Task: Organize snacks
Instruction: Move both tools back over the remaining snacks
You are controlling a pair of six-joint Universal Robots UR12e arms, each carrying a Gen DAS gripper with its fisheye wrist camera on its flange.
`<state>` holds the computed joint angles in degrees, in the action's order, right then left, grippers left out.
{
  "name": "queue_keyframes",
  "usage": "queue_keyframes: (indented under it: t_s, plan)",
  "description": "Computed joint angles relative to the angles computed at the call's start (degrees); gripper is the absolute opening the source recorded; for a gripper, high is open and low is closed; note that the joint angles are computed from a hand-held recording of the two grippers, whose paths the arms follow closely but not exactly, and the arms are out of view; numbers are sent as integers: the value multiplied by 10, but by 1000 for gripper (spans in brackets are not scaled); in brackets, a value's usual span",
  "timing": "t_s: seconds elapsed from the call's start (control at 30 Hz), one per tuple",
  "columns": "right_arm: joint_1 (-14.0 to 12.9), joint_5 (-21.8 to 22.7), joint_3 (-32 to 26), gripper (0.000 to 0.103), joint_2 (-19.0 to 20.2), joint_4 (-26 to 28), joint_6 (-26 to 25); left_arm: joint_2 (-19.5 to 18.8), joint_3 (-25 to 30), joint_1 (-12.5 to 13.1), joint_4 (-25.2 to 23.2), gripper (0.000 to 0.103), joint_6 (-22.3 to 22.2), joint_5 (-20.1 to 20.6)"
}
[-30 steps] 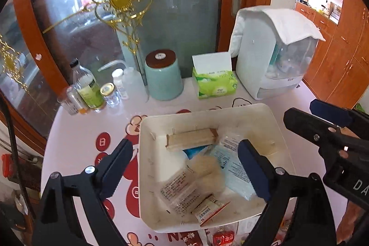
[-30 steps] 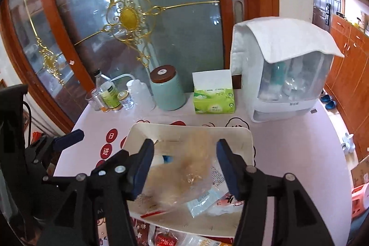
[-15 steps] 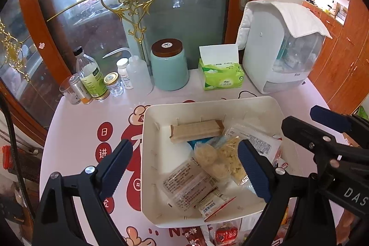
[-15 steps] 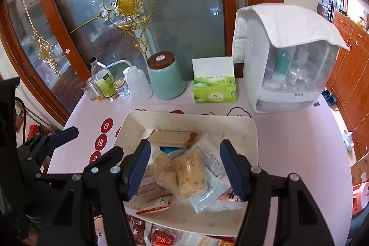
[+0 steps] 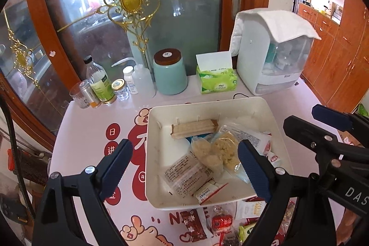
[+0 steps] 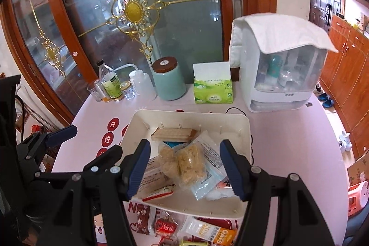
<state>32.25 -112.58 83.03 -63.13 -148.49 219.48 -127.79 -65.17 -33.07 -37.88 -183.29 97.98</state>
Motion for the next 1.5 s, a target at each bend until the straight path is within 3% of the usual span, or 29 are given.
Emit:
queue_keyframes:
  t_s: [0.47,0.73,1.03,1.3,1.5]
  plan:
    - [36,-31,82,63,-65,-58,1,76,-103,-23,63,93,-14,24]
    - [58,-45,158,64,-106,-75,22,100,-160,-40,68,93,-31,22]
    - [68,-32,232,65,-127,-51,85,94,-203,-52,17,93,-76,7]
    - [54,10,276,65,-126,-60,163,75,-218,-51,-3,93,-103,3]
    - [39,48,284,65,-110,-67,186,55,-221,-47,-12,93,-108,-14]
